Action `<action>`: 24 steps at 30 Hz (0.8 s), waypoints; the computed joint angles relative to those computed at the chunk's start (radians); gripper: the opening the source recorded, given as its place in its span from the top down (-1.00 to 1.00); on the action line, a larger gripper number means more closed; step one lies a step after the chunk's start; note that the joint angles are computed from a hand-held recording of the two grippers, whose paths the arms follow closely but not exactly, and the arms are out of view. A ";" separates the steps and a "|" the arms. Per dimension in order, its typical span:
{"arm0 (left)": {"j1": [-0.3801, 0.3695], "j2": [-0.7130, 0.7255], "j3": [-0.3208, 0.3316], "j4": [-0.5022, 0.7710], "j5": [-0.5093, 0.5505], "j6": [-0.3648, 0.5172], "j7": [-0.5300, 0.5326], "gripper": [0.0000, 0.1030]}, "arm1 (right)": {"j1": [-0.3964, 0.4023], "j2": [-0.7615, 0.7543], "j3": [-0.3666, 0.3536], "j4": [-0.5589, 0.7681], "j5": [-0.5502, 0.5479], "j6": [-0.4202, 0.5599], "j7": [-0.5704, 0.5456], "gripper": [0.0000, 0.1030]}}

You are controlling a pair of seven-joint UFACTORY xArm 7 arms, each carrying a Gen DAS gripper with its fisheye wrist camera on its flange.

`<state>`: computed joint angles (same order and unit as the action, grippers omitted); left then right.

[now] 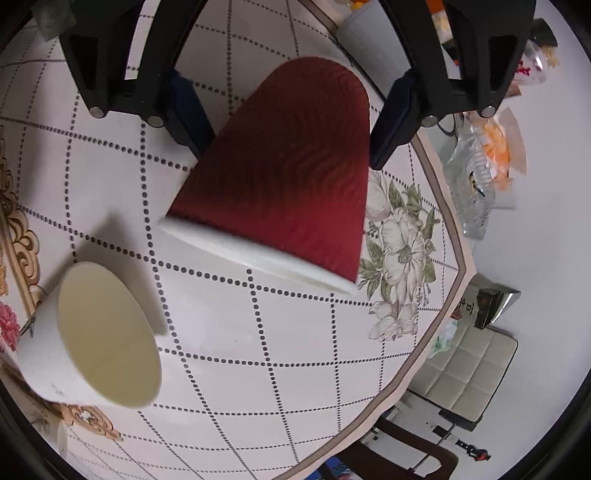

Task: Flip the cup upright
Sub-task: 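Close the left tool fingers on the red cup and lift it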

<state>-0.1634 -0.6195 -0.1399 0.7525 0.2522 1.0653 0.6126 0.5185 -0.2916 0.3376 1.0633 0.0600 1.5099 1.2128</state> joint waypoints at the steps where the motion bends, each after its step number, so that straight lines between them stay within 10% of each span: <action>1: -0.002 0.001 0.004 0.001 -0.008 -0.006 0.001 -0.48 | -0.002 0.002 -0.001 0.004 -0.002 0.004 0.004 -0.99; 12: 0.008 -0.052 0.011 0.039 -0.069 0.078 -0.070 -0.46 | -0.029 -0.057 -0.013 0.026 -0.012 0.090 -0.015 -0.99; 24: 0.002 -0.180 -0.010 0.182 -0.235 0.485 -0.303 -0.46 | -0.049 -0.214 0.004 0.003 0.004 0.183 -0.036 -0.99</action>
<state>-0.1611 -0.7999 -0.1502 0.9349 0.0174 1.5506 0.3098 0.4696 -0.5059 0.3415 1.0659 0.0637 1.6924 1.1765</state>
